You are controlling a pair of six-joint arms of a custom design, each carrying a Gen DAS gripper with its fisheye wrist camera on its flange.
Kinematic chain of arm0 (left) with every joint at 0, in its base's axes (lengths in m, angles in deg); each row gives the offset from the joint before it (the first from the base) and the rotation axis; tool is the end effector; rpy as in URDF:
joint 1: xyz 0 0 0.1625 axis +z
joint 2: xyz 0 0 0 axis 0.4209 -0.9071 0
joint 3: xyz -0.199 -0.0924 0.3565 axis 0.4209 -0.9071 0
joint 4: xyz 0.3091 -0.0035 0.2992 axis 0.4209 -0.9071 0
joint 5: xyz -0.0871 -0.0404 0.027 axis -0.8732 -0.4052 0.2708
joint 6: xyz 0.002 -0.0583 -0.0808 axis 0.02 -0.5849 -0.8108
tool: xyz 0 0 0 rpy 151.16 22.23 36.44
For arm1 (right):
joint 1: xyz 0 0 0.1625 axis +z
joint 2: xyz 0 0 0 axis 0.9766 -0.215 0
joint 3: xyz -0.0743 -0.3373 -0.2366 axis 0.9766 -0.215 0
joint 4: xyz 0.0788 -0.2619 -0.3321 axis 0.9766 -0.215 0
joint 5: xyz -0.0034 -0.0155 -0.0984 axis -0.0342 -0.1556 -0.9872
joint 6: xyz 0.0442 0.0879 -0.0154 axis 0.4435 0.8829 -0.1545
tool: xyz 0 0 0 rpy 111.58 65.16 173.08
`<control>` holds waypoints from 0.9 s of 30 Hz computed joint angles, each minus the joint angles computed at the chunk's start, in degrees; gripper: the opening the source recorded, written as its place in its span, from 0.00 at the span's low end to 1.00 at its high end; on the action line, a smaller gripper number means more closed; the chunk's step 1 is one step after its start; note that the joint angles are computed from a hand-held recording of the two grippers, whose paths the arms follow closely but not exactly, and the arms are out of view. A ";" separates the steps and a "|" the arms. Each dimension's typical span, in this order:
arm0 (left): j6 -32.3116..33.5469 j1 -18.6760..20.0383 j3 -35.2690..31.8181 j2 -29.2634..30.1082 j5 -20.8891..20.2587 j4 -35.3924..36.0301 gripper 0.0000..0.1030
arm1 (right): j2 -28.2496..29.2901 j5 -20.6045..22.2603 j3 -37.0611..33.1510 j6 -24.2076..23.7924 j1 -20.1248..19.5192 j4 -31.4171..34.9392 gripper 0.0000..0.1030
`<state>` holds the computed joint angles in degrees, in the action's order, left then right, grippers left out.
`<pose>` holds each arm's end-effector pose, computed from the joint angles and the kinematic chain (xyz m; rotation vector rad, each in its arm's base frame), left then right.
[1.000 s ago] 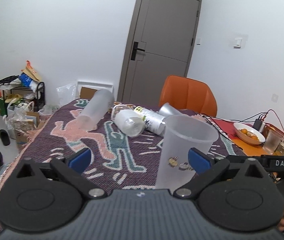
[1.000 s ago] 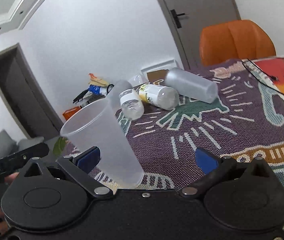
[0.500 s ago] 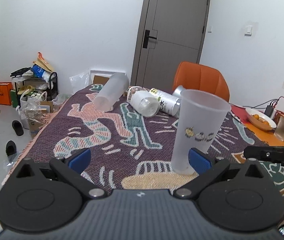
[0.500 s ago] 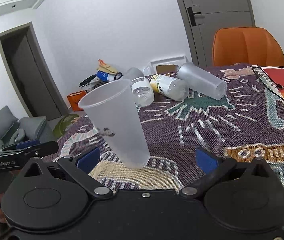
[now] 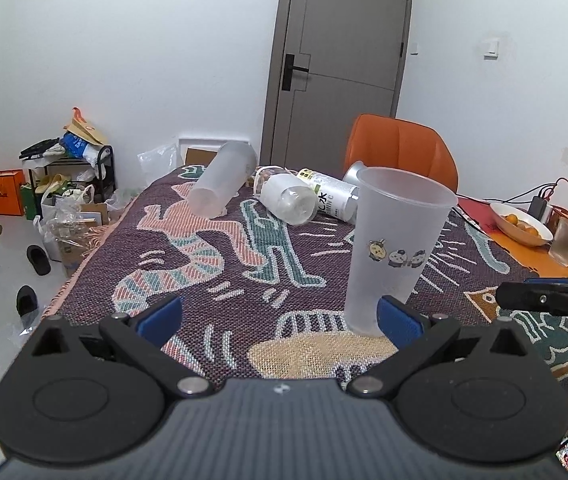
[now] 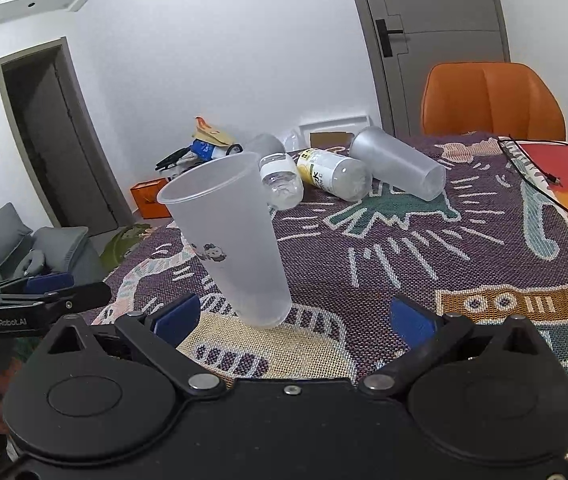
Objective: Flip cup upright
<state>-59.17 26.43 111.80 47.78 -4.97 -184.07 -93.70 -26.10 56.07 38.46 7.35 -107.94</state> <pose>-0.4288 -0.8229 0.0534 1.0320 2.4017 -1.0519 0.0471 -0.7434 0.4538 0.2685 -2.3032 1.3476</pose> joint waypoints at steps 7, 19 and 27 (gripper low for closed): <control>-0.72 0.09 -0.75 0.22 0.48 1.04 1.00 | 0.08 0.07 -0.12 0.14 -0.06 0.13 1.00; -0.72 0.03 -0.64 0.21 0.36 1.35 1.00 | 0.14 -0.14 -0.04 0.30 0.01 0.06 1.00; -0.86 -0.01 -0.66 0.25 0.49 1.38 1.00 | 0.11 -0.24 -0.16 0.23 0.09 0.17 1.00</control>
<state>-60.04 26.42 111.14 48.03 -4.49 -182.70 -93.59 -26.34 55.91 38.69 7.44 -107.77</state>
